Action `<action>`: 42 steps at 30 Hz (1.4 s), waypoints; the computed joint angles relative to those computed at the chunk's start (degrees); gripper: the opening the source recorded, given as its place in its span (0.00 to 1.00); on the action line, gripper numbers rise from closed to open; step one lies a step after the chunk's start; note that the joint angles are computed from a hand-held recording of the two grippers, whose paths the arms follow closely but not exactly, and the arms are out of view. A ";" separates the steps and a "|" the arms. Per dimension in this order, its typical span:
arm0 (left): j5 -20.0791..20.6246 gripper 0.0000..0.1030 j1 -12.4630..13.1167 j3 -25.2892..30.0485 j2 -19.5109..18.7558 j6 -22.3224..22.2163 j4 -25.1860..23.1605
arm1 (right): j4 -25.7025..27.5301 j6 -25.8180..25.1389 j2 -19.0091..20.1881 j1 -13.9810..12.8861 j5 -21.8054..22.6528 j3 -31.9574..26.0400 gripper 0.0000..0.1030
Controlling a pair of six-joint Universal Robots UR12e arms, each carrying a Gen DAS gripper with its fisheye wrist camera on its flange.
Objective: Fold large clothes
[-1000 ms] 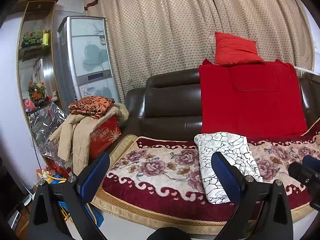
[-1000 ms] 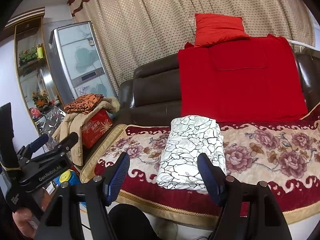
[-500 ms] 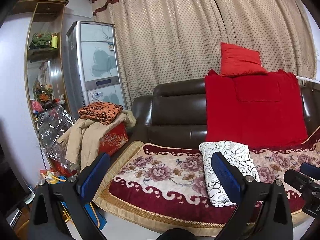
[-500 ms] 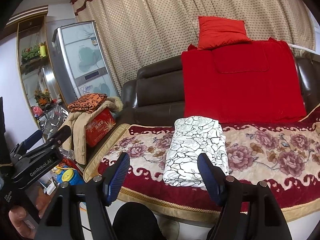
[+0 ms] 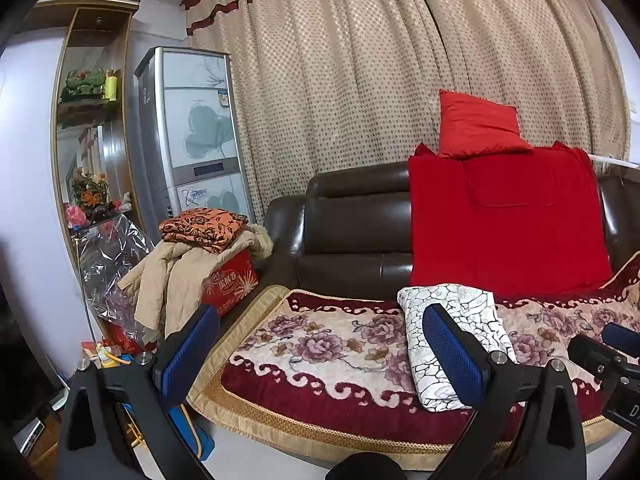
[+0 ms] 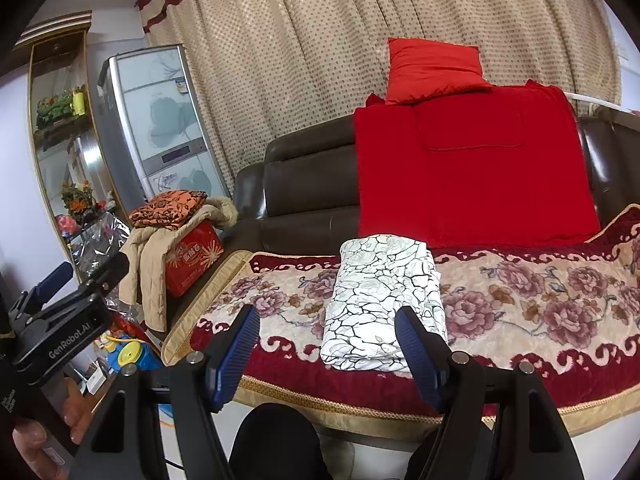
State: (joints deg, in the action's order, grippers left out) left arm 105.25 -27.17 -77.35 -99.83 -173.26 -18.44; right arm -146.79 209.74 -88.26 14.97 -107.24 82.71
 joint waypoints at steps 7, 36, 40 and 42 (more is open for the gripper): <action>0.24 0.98 -0.20 -0.07 0.06 0.12 0.22 | 0.97 0.34 0.07 0.43 -1.66 -0.35 0.71; -1.33 0.98 0.56 3.56 -4.05 0.58 -3.30 | 5.43 0.57 4.97 -1.67 1.08 -4.90 0.71; -2.21 0.98 1.14 3.29 -4.03 0.48 -3.76 | 6.21 1.21 5.62 -1.38 0.36 -5.34 0.71; -2.61 0.98 1.47 3.04 -3.90 0.17 -3.63 | 6.54 1.19 5.80 -1.17 -0.25 -5.58 0.71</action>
